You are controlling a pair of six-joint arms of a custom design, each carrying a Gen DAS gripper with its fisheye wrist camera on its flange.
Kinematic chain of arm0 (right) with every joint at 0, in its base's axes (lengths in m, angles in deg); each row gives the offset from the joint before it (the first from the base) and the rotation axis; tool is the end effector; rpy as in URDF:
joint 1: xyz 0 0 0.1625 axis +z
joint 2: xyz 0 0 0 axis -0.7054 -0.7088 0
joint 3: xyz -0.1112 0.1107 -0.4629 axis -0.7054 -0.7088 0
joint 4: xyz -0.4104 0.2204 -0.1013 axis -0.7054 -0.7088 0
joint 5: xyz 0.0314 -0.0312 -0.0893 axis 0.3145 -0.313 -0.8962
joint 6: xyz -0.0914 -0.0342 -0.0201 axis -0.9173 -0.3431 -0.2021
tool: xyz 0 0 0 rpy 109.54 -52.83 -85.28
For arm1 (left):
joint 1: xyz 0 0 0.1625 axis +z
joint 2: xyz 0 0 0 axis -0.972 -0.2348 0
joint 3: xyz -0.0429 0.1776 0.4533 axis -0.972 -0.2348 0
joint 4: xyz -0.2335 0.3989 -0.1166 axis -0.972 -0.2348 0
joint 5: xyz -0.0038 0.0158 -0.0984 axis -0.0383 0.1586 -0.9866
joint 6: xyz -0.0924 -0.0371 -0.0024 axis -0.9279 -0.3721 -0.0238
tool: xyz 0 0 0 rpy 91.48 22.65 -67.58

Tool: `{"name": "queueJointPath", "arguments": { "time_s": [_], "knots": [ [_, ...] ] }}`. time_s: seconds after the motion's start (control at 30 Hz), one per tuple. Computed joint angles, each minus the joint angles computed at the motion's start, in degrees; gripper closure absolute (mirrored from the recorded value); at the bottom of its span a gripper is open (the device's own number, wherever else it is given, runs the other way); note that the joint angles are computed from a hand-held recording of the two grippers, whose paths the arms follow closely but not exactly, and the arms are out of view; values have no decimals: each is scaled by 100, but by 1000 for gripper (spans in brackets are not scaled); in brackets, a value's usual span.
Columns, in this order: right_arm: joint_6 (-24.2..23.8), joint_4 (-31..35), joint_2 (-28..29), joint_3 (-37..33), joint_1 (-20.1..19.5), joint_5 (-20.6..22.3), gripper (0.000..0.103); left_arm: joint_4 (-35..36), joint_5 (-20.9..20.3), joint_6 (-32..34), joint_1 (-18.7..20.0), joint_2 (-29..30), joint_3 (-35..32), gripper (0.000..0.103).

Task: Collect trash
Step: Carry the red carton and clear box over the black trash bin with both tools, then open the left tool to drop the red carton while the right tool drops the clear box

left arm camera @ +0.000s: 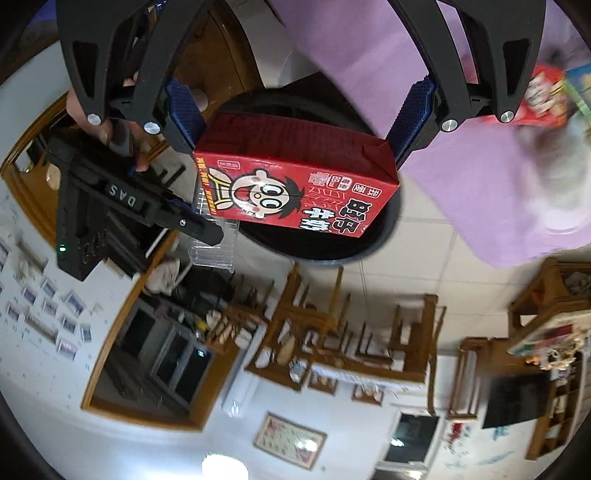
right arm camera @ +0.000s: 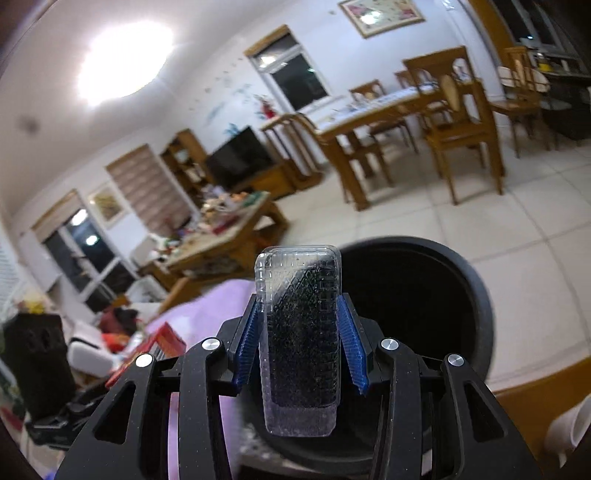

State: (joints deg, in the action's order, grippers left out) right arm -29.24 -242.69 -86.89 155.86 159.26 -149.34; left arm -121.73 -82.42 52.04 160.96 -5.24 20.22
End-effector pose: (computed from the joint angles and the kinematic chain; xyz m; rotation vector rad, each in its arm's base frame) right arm 0.3460 -0.5690 -0.1204 0.1077 -2.4704 1.4607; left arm 0.0674 -0.6809 0.3581 1.1135 2.7338 -0.6627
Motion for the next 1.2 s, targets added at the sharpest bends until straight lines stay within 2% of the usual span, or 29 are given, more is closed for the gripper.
{"name": "queueJointPath", "arguments": {
  "time_s": [0.23, 0.37, 0.47, 0.57, 0.6, 0.63, 0.7, 0.87, 1.0, 1.2],
  "knots": [
    [-33, -253, 153, 162, -600, 203, 61, 117, 521, -55, -82, 586, -237, 16],
    [-59, -208, 259, 49, -756, 261, 61, 198, 669, -76, -71, 737, -288, 16],
    [11, -11, 288, -114, -717, 211, 61, 257, 697, -128, -120, 814, -386, 15],
    [-37, 3, 349, -199, -670, 134, 57, 286, 835, -118, -146, 805, -363, 15],
    [-56, -46, 369, -181, -702, 186, 53, 283, 881, -117, -147, 796, -354, 15],
    [12, 47, 326, -199, -602, 115, 45, 232, 927, -141, -184, 770, -298, 14],
    [82, 85, 246, -142, -493, 40, 38, 216, 989, -140, -199, 736, -252, 11],
    [98, 36, 161, -65, -334, -118, 37, 438, 893, -185, -223, 532, -220, 10],
    [-21, 36, 127, -77, -134, -201, 37, 505, 632, -74, -219, 112, -20, 7],
    [-135, 665, 261, -523, 323, -93, 37, 628, 293, 68, 43, -624, 107, 7]
  ]
}}
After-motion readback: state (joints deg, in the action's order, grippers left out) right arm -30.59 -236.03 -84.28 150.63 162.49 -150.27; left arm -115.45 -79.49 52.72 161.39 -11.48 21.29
